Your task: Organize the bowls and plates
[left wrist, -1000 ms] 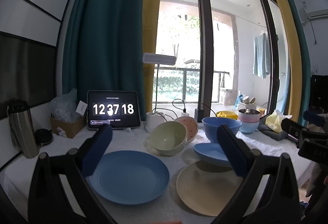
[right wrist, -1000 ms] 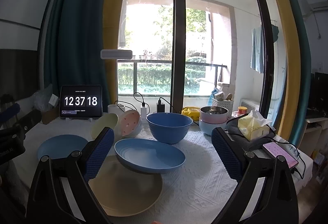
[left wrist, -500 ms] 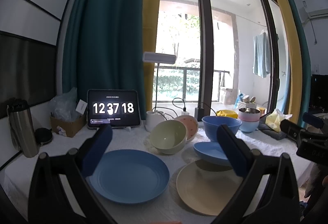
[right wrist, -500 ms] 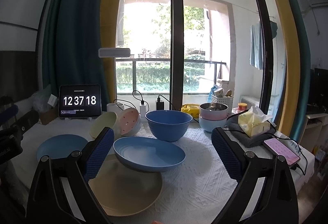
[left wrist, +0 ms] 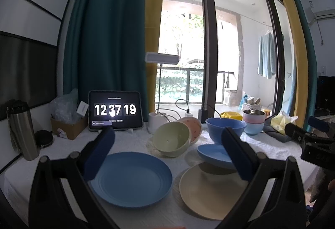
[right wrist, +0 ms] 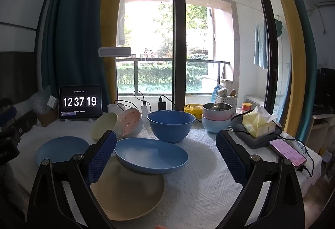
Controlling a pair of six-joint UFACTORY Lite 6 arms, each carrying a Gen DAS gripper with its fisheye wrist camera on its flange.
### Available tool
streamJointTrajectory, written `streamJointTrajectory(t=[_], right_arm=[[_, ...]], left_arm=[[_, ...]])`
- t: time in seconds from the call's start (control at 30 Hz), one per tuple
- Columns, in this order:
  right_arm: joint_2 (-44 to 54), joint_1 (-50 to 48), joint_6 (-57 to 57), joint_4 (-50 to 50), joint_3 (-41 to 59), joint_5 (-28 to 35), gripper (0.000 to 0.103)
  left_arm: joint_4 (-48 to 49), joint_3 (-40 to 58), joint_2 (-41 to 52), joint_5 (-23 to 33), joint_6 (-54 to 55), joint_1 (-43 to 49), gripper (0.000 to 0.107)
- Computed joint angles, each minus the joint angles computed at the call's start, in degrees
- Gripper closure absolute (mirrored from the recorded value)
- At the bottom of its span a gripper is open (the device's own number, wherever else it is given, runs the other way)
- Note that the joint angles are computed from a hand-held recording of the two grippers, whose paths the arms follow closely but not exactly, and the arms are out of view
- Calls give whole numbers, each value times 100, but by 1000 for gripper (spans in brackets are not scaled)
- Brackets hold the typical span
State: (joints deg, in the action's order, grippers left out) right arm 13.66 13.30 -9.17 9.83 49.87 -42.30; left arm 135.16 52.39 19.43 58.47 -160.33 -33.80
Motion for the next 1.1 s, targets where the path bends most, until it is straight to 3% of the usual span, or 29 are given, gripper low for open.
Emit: streamJointTrajectory(t=[1.1], right_arm=[[97, -52, 86, -68, 13, -43, 5]], left_arm=[[-65, 76, 131, -19, 3, -80, 5]])
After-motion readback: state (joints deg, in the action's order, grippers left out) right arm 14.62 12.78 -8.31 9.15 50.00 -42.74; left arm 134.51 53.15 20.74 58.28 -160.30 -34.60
